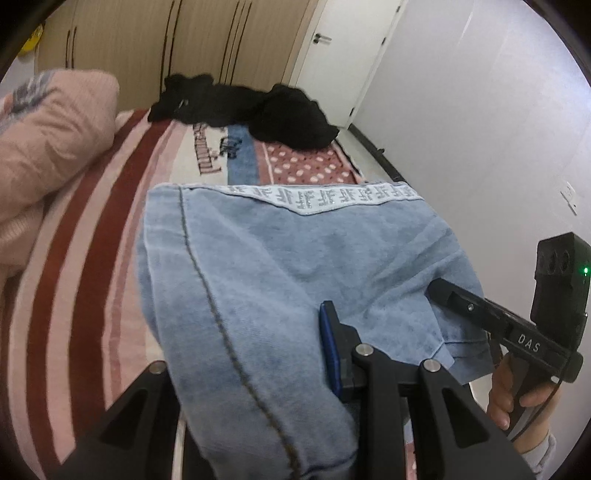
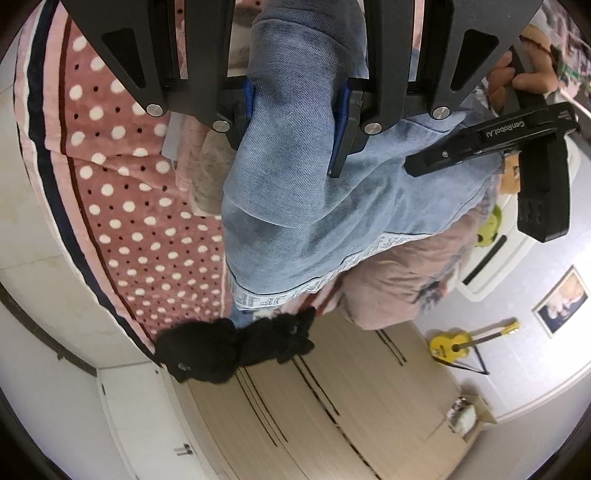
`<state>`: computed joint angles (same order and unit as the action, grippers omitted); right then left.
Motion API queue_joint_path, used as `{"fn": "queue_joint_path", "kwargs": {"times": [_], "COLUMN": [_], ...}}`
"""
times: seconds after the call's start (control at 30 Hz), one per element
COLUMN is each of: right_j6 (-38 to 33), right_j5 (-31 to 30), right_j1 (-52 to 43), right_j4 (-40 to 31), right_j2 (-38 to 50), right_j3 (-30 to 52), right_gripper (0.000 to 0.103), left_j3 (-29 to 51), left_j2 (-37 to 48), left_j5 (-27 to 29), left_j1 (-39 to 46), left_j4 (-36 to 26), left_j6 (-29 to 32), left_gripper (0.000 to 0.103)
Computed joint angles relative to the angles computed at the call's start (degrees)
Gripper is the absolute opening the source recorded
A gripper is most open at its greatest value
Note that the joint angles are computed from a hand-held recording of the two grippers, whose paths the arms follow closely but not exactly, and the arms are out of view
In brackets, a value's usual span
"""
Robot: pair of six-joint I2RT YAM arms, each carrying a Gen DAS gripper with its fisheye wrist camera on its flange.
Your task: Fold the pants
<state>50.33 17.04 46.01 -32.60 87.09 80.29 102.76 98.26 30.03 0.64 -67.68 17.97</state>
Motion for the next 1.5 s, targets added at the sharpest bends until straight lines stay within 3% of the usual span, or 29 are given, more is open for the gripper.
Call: {"fn": "queue_joint_path", "kwargs": {"times": [0.2, 0.33, 0.67, 0.8, 0.93, 1.03, 1.27, 1.5], "right_j6": [-0.57, -0.36, 1.05, 1.5, 2.1, 3.32, 7.7, 19.08], "right_j5": [-0.39, 0.13, 3.22, 6.38, 8.9, 10.5, 17.37, 28.82], "right_j1": [-1.06, -1.7, -0.14, 1.69, 4.02, 6.18, 14.92, 28.69], "right_j4": [0.51, -0.35, -2.58, -4.83, -8.14, -9.99, -15.92, -25.56], "right_j2": [1.68, 2.81, 1.45, 0.8, 0.48, -0.06, -0.82, -0.47], "right_j3": [-2.92, -2.87, -3.17, -2.27, -0.68, 0.12, 3.17, 6.75], "right_gripper": [0.027, 0.034, 0.042, 0.059, 0.059, 0.063, 0.065, 0.07], "left_j3": [-2.37, -3.11, -7.37, -10.16, -12.32, -14.95, -20.13, -26.07], "left_j2": [4.3, 5.08, 1.0, -2.47, -5.92, -10.05, -20.95, -36.58], "left_j5": [-1.84, -3.0, -6.77, -8.23, -9.6, -10.58, -5.34, 7.07], "left_j1": [-1.17, -1.56, -1.93, -1.87, -1.45, -0.42, 5.57, 18.58], "left_j4": [3.78, 5.05, 8.04, 9.6, 9.95, 11.3, 7.48, -3.21], "left_j6": [-1.13, -1.98, -0.9, -0.53, 0.66, 1.82, 6.56, 16.34], "left_gripper": [0.031, 0.037, 0.056, 0.067, 0.073, 0.083, 0.085, 0.088]}}
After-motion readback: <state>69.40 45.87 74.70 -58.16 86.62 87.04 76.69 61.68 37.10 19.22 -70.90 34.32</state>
